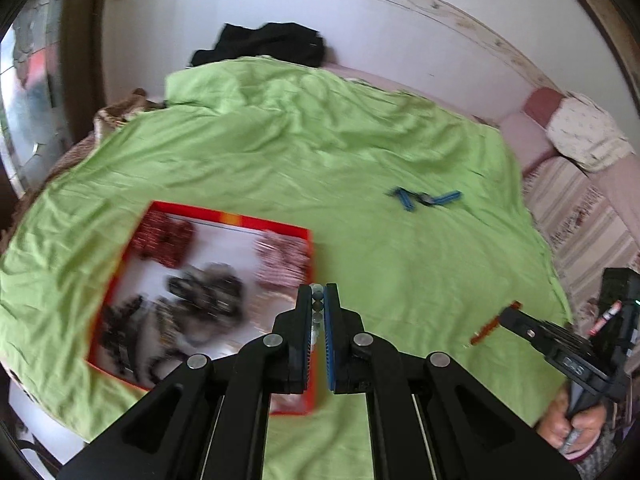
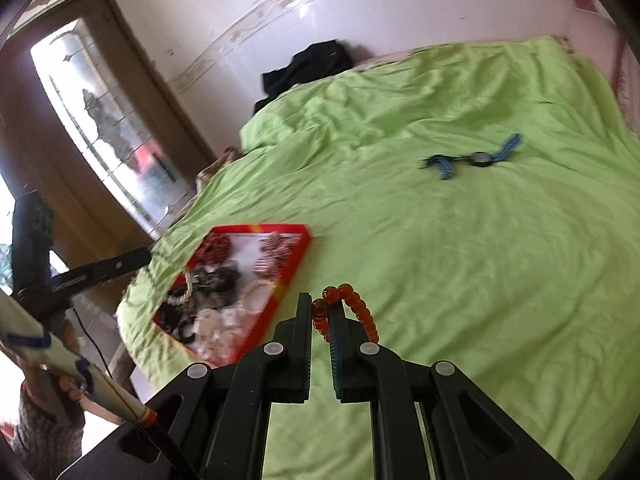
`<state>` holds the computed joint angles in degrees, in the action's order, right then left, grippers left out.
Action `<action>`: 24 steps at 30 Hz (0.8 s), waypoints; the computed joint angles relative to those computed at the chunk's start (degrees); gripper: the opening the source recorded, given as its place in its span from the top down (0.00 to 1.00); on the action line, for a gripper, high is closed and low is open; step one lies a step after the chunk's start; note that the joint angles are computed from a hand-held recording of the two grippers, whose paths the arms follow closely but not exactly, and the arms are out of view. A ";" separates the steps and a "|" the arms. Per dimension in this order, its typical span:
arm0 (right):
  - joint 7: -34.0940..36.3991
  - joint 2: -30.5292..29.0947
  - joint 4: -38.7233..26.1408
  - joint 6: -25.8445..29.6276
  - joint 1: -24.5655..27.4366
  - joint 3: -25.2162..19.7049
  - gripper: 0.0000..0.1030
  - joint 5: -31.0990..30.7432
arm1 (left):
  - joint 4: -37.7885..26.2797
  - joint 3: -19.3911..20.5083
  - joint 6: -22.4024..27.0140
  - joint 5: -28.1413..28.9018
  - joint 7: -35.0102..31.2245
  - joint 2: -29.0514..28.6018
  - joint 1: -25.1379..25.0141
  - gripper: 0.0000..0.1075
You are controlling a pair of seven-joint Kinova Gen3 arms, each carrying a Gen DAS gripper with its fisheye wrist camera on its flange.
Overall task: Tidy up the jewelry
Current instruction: 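Carry the red bead and silver chain bracelets into the tray and release them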
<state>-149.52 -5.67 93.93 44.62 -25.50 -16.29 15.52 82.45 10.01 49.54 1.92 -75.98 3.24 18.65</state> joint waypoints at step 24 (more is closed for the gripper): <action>22.53 32.76 -36.70 7.81 -7.38 8.46 0.92 -15.29 | -24.34 -4.33 10.96 2.69 -5.81 24.42 -5.81 0.95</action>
<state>-126.99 27.09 57.23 52.44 -32.88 -7.83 0.23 58.11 5.67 60.50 4.61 -81.79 27.66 12.84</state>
